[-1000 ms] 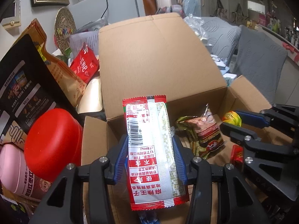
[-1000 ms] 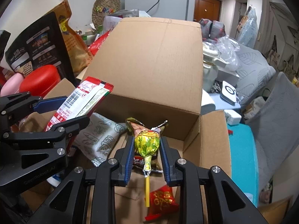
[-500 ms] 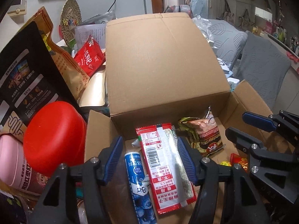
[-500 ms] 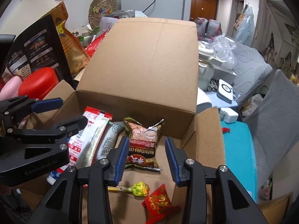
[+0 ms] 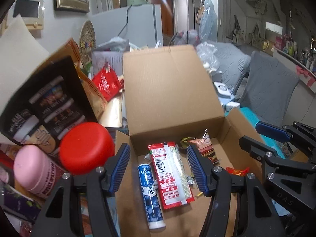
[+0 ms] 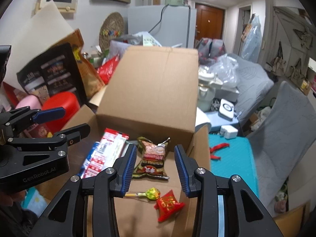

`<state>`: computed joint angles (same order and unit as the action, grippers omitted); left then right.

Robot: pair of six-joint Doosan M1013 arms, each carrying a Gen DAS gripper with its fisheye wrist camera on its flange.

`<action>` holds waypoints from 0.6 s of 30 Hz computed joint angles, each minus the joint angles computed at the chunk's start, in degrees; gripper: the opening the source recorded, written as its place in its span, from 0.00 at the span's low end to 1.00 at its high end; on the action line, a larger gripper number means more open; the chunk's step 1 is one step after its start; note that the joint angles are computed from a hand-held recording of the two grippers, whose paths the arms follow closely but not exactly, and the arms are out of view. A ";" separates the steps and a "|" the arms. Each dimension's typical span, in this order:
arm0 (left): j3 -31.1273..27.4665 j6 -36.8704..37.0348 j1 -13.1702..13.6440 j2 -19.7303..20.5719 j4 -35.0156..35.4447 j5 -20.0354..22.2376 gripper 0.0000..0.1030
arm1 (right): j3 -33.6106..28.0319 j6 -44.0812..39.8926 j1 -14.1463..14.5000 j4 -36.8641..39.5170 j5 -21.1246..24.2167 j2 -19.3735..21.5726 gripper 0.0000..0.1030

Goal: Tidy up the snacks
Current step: 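Move both grippers back out of the box toward the remaining snacks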

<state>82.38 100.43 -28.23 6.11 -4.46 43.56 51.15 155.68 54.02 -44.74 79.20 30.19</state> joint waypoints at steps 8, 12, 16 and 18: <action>2.40 2.23 0.24 -4.46 -2.37 -1.98 0.58 | -2.34 0.76 2.91 -4.68 3.09 0.05 0.39; 3.48 3.72 0.39 -6.36 -3.94 -2.71 0.58 | -3.60 0.65 4.56 -6.86 5.10 0.28 0.39; 4.89 5.30 0.55 -8.45 -5.85 -3.45 0.58 | -4.39 1.04 6.28 -9.18 6.99 0.33 0.43; 5.76 6.46 0.68 -9.67 -6.92 -3.86 0.58 | -4.92 0.94 7.15 -10.26 7.93 0.50 0.44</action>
